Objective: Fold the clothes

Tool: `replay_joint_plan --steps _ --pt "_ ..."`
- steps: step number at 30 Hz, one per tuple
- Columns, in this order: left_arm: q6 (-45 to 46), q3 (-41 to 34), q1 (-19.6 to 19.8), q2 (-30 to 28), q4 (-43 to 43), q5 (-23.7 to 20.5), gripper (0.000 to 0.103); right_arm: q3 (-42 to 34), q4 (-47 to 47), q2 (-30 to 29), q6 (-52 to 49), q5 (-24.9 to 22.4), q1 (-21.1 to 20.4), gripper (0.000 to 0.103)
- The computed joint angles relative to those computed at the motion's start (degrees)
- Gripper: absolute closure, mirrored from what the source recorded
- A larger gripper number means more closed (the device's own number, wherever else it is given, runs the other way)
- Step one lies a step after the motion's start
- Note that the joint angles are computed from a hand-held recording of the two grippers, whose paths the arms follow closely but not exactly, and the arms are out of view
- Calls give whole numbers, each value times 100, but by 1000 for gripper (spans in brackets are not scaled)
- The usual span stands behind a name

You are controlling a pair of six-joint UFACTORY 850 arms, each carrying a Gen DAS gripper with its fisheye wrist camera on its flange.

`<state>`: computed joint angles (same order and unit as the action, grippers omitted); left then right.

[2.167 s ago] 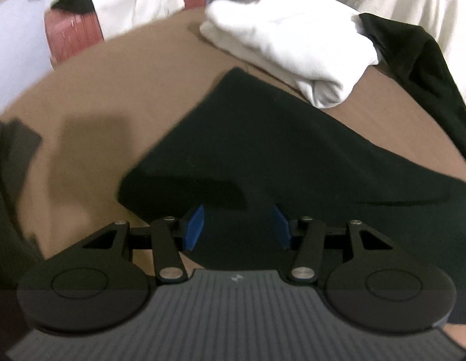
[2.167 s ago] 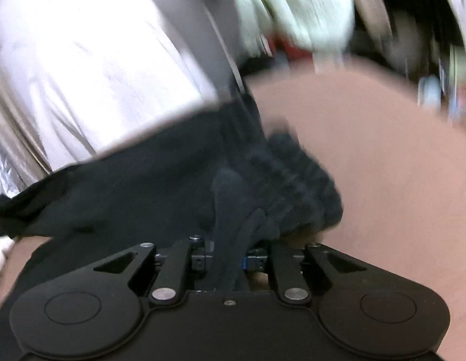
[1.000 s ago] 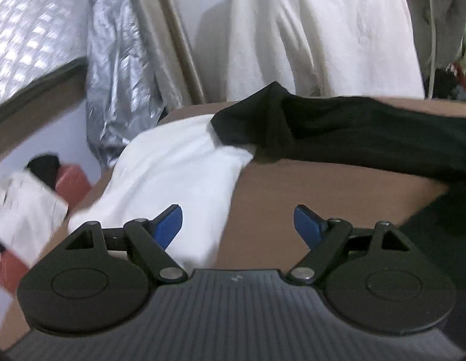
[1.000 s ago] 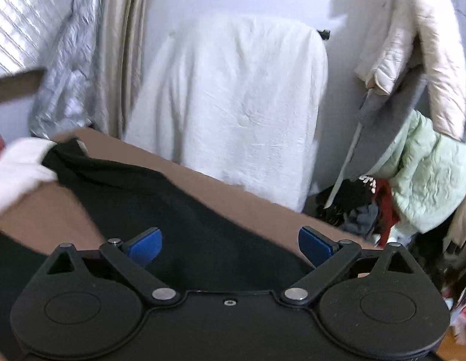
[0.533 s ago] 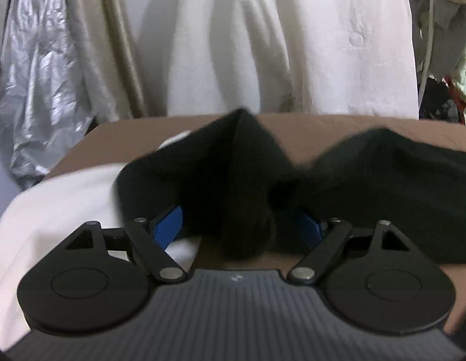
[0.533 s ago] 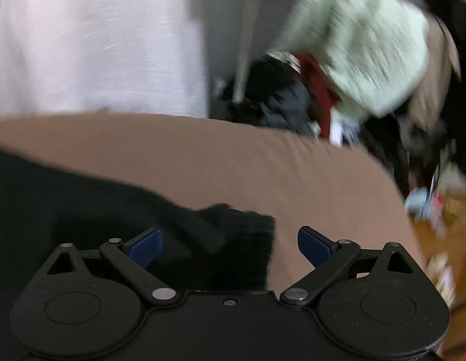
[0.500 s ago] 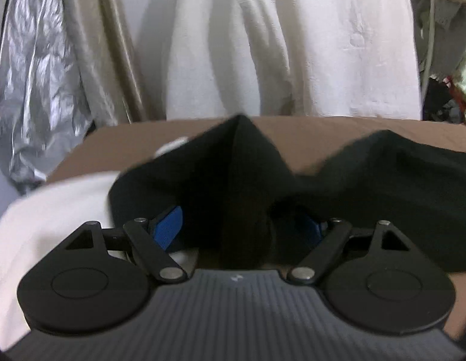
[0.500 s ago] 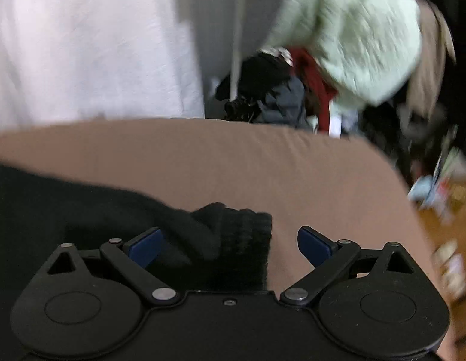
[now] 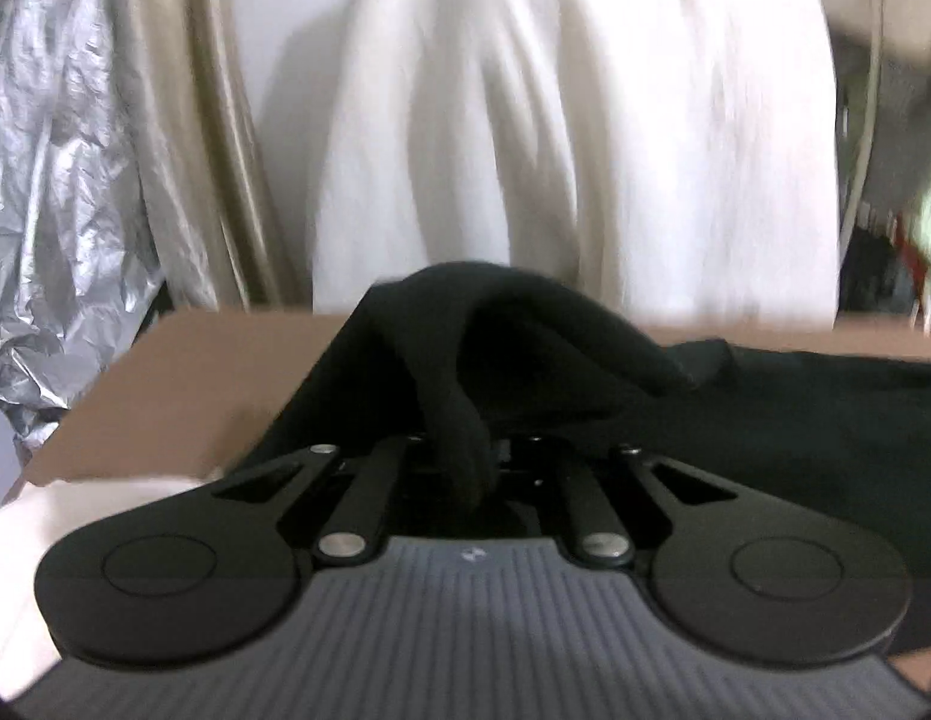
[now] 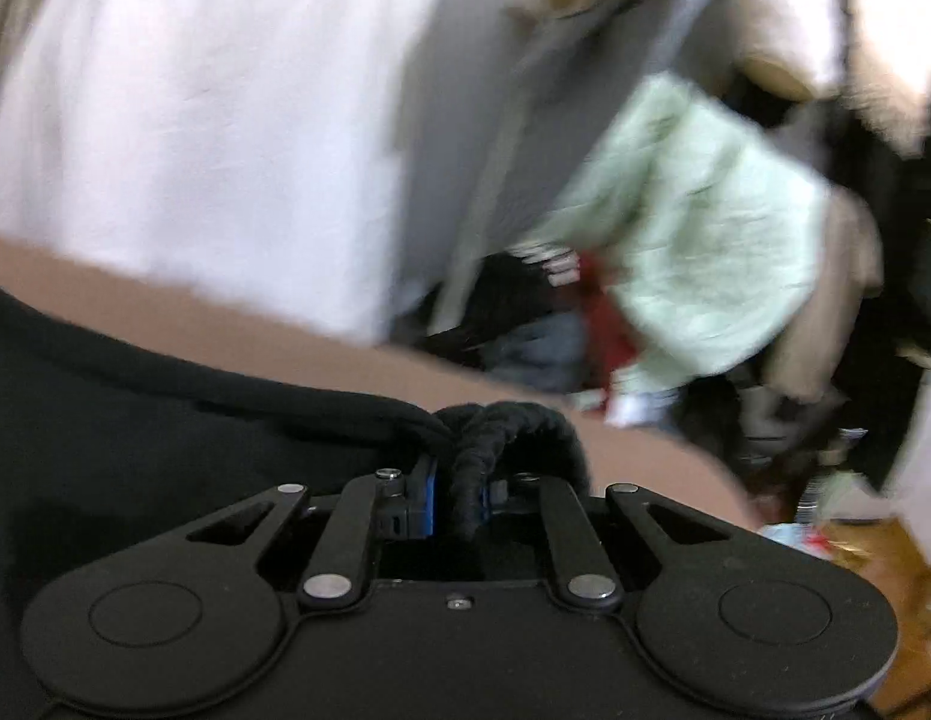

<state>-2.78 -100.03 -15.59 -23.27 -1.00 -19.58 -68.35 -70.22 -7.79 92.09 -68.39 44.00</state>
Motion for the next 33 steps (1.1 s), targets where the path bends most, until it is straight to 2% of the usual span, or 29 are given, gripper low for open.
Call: replay_joint_plan --steps 2,4,5,6,7,8,9,10,12,14,16,18,20,21,23,25,26,27,28,30,31,32,33 --pt "-899 -491 14 -221 121 -423 83 -117 197 -128 -309 -422 -97 90" --pt "-2046 -1188 6 -695 1141 -974 69 -236 368 -266 -589 -841 -202 90" --pt "-2458 -1458 -16 -902 1610 -1174 52 -347 695 -390 -698 -882 -309 90" --pt "-2629 -1605 -14 -1047 1839 -1232 47 -465 1022 -519 -810 -931 -419 86" --pt "-2625 -1705 12 -1136 1828 -1321 47 -589 1346 -652 -925 -982 -532 84" --pt "-2466 -1770 62 -1179 1599 -1439 47 -764 1738 -788 -1029 -956 -635 71" --pt "-2436 -1641 97 -1089 1536 -1448 47 -966 1904 -963 -1095 -1169 -630 63" --pt "-2452 -1317 101 -877 1713 -1256 47 -1175 2057 -1141 -1155 -1396 -623 59" --pt "-2488 -678 75 -479 2376 -728 47 -1391 1871 -1302 -1191 -1791 -447 45" --pt "-2553 -152 12 -153 3271 -333 46 -1459 1594 -1293 -1097 -2045 -225 40" --pt "-2408 -90 8 -125 3668 -266 42 -1493 1192 -1192 -909 -2185 17 36" --pt "-1872 -168 14 -180 3205 -381 41 -1595 868 -1138 -713 -2186 262 29" --pt "-1015 -418 55 -350 2162 -641 40 -1645 657 -1026 -558 -1762 395 27" --pt "-872 -540 61 -451 1936 -765 40 -1671 585 -962 -541 -1345 419 27" --pt "-1101 -822 18 -708 2150 -973 41 -1718 678 -896 -654 -149 411 27" --pt "-1558 -1305 -111 -1115 3185 -1402 63 -1886 1073 -962 -942 1050 342 26" --pt "-1759 -1696 -175 -1398 3736 -1724 101 -1982 1359 -1011 -1179 1650 283 25" --pt "-1887 -2231 -229 -1756 4241 -2112 102 -2181 1809 -1212 -1467 2048 166 26" --pt "-2130 -2750 -262 -2077 4692 -2365 102 -2489 2347 -1473 -1835 2239 83 26" --pt "-2887 -3417 -245 -2414 5198 -2397 98 -3120 3420 -2012 -2590 2515 -67 26" --pt "-3144 -3771 -213 -2560 5166 -2395 98 -3344 3670 -2178 -2821 2571 -86 26" --pt "-3251 -4081 -156 -2680 4895 -2344 92 -3498 3680 -2312 -2941 2625 -86 26" --pt "-3171 -4151 -75 -2686 4384 -2187 74 -3646 3665 -2445 -3038 2682 -83 26"
